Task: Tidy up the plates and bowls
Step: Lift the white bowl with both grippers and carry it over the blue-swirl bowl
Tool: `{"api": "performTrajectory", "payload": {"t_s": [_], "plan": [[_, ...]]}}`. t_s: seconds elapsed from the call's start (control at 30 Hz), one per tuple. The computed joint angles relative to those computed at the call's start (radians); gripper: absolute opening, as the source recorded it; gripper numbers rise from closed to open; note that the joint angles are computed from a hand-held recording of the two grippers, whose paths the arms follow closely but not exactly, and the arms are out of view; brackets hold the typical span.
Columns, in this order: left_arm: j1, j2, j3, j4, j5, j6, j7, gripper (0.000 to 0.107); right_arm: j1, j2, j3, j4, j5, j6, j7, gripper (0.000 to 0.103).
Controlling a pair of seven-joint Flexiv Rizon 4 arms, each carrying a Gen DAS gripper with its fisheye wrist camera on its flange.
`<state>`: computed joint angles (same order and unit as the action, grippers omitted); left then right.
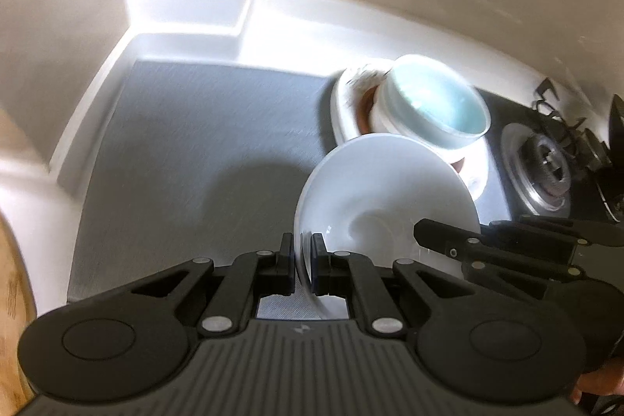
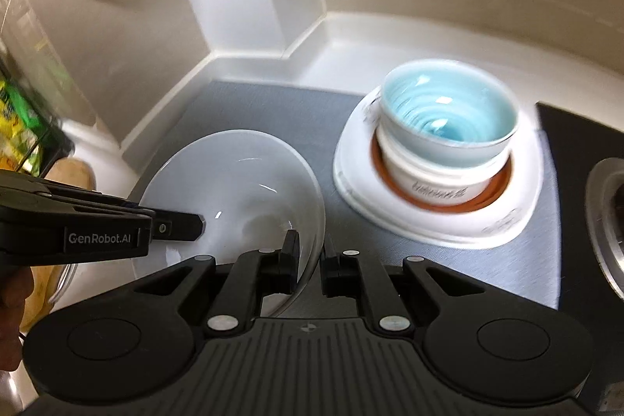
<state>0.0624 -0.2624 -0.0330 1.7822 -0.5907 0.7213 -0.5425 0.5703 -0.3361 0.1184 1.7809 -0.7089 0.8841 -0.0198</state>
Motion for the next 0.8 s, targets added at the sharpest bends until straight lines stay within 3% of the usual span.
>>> {"api": "performTrajectory", "payload": {"t_s": [0.23, 0.47, 0.8], "plan": [[-0.028, 0.004, -0.034, -0.029, -0.060, 0.011, 0.032, 0.007, -0.015, 0.058, -0.013, 0.025, -0.075, -0.068, 0.051, 0.011], [-0.070, -0.042, -0.066, -0.109, -0.079, 0.024, 0.000, 0.007, -0.062, 0.091, -0.014, 0.034, -0.153, -0.121, 0.075, 0.011], [-0.132, -0.166, -0.094, -0.270, 0.041, 0.016, -0.116, 0.007, -0.140, 0.094, -0.018, 0.040, -0.128, -0.128, 0.010, 0.011]]}}
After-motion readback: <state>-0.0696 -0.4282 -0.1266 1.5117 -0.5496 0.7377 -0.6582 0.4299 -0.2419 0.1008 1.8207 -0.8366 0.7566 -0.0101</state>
